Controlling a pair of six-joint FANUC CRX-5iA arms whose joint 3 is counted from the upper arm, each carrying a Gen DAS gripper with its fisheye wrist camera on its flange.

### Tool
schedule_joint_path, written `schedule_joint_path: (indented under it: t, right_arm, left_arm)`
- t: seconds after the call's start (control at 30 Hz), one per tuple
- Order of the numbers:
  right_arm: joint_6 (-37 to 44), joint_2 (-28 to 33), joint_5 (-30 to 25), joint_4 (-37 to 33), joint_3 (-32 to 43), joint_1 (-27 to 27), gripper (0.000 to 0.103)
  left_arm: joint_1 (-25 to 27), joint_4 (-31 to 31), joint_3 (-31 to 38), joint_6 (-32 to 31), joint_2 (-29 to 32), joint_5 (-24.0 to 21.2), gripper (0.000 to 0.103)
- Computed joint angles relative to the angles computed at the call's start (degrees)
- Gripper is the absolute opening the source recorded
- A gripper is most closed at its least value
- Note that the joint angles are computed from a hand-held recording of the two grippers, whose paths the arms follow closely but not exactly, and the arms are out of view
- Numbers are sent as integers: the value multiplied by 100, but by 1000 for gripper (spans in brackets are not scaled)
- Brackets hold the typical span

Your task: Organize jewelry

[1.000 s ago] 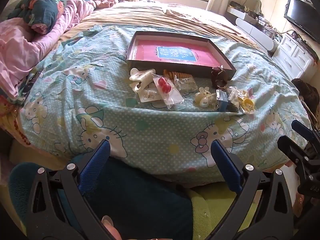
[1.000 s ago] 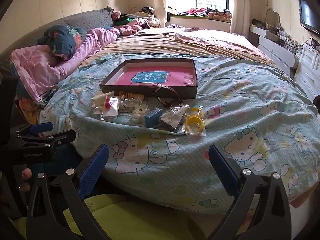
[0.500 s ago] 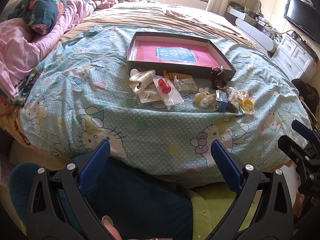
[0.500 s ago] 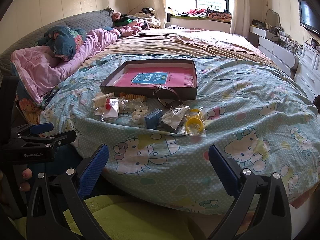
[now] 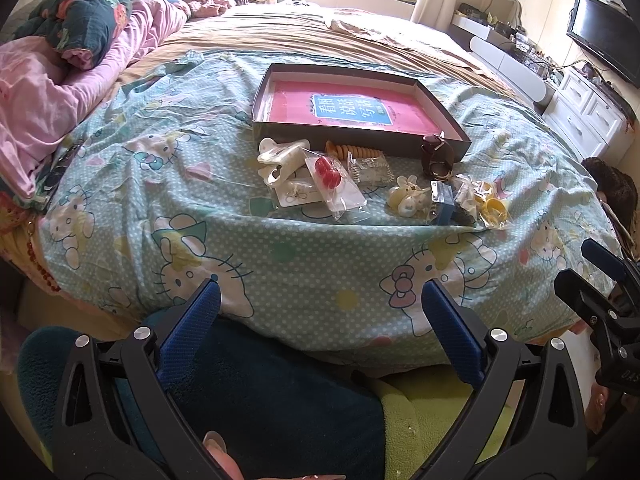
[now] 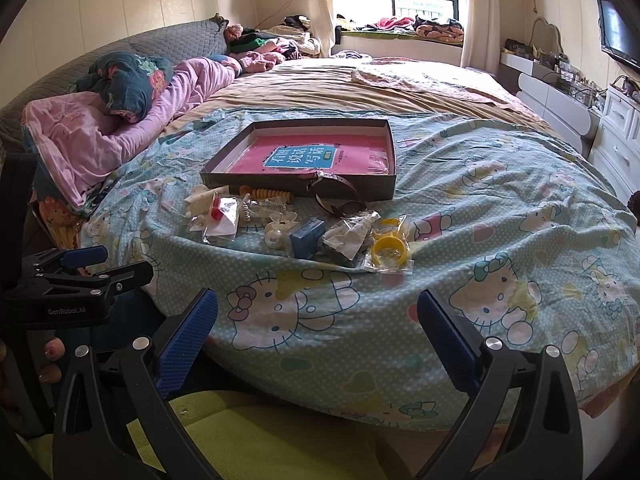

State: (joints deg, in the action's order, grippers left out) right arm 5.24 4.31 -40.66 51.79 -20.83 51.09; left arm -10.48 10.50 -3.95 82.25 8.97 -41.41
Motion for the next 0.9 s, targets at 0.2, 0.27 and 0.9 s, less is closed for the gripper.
schedule_joint_path:
  t: [0.2,0.27,0.9]
  right_arm:
    - [-40,17,34,33,-24,-9,99]
    - [30,26,22,-15,24,-20,99]
    - [454,219,276,-173,221,-107,99]
  left_arm:
    - [-3,-1,4,9,2,-2,94]
    - [-2,5,4,8,2,-5,94]
    - [-32,-3,33,43,25,14,94]
